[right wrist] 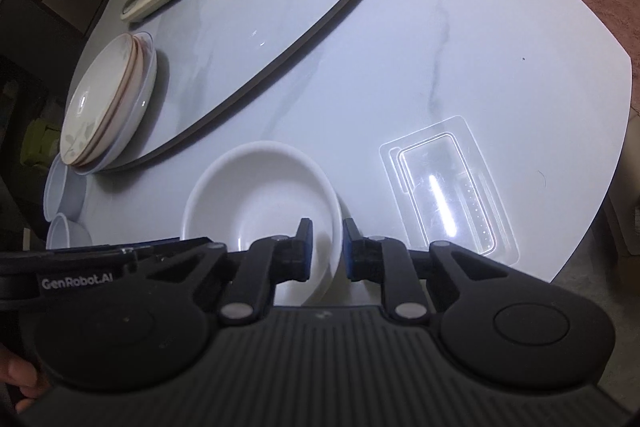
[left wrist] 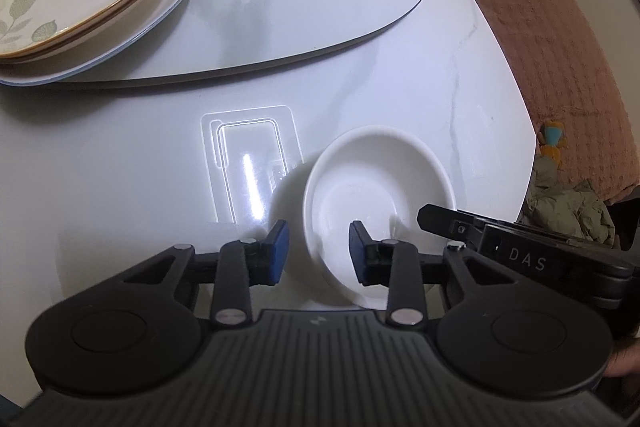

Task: Organize plates and bowls
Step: 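Lift the white bowl and carry it over the light blue bowls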

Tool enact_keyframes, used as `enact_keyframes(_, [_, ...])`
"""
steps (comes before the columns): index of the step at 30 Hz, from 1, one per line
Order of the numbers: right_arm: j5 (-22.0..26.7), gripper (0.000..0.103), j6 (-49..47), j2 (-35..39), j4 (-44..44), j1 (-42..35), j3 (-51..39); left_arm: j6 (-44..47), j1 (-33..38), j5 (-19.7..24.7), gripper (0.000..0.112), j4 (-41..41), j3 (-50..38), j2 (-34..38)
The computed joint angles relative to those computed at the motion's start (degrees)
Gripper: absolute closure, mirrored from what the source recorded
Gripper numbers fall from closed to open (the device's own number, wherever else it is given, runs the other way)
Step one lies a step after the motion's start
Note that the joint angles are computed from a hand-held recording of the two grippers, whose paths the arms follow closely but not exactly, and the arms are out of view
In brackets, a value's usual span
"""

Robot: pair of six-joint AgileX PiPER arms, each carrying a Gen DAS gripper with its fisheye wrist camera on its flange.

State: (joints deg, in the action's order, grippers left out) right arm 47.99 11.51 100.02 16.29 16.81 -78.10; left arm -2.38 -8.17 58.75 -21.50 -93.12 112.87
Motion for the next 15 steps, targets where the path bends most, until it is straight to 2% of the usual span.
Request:
enact_keyframes(7, [2.98, 0.087, 1.74, -0.73, 0.27, 0.11, -1.74, -0.44, -0.19, 2.46, 0.078, 0.82, -2.42, 0.14])
enact_keyframes(15, [7.26, 0.087, 5.10, -3.64, -1.86, 2.54, -6.53, -2.23, 1.53, 6.91, 0.078, 1.47, -4.97, -3.88])
